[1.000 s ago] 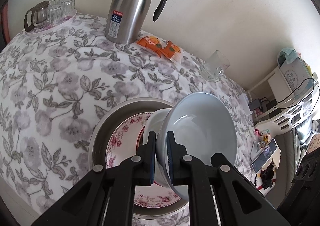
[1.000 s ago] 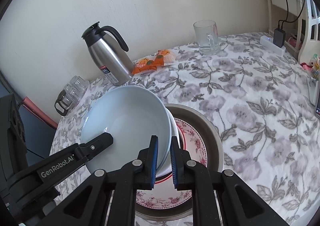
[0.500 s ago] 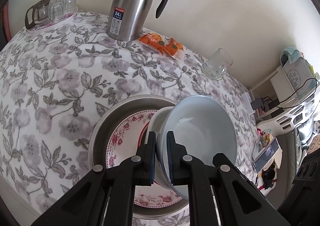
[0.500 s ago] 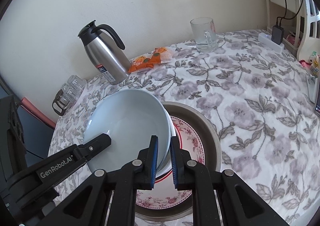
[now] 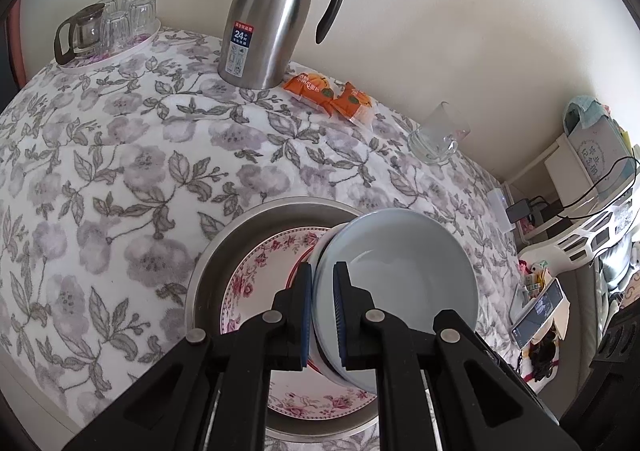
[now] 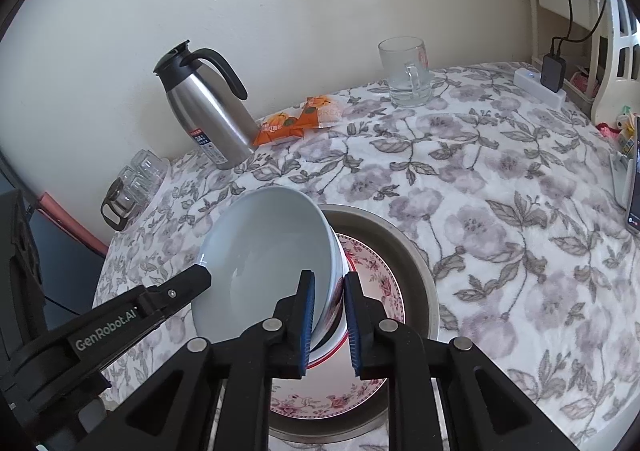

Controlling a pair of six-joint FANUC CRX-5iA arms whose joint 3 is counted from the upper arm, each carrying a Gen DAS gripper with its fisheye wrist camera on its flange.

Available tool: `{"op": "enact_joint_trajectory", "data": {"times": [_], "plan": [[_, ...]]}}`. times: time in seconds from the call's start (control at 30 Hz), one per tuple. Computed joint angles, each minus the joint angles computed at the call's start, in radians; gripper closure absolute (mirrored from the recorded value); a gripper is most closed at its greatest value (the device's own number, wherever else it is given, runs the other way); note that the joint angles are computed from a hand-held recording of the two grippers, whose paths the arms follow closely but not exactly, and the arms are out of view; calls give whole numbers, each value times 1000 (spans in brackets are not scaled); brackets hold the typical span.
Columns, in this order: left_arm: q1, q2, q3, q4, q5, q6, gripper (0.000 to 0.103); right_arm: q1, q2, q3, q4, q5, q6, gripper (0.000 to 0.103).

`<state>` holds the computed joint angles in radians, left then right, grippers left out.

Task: Organize plates and bowls
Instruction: 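Lower the pale bowl into the white MAX bowl with both tools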

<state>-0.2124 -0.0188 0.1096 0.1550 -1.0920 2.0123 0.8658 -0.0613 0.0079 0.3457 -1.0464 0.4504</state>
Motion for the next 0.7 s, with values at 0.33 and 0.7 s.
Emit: {"op": "enact_joint_trajectory", "data": {"times": [0.33, 0.7], "plan": [[-3, 5, 8, -20, -8, 5, 92, 0, -10, -7, 3, 13, -9, 85], [3, 2, -2, 1, 0, -5, 92, -12, -36, -40, 30, 47, -35, 88]]}}
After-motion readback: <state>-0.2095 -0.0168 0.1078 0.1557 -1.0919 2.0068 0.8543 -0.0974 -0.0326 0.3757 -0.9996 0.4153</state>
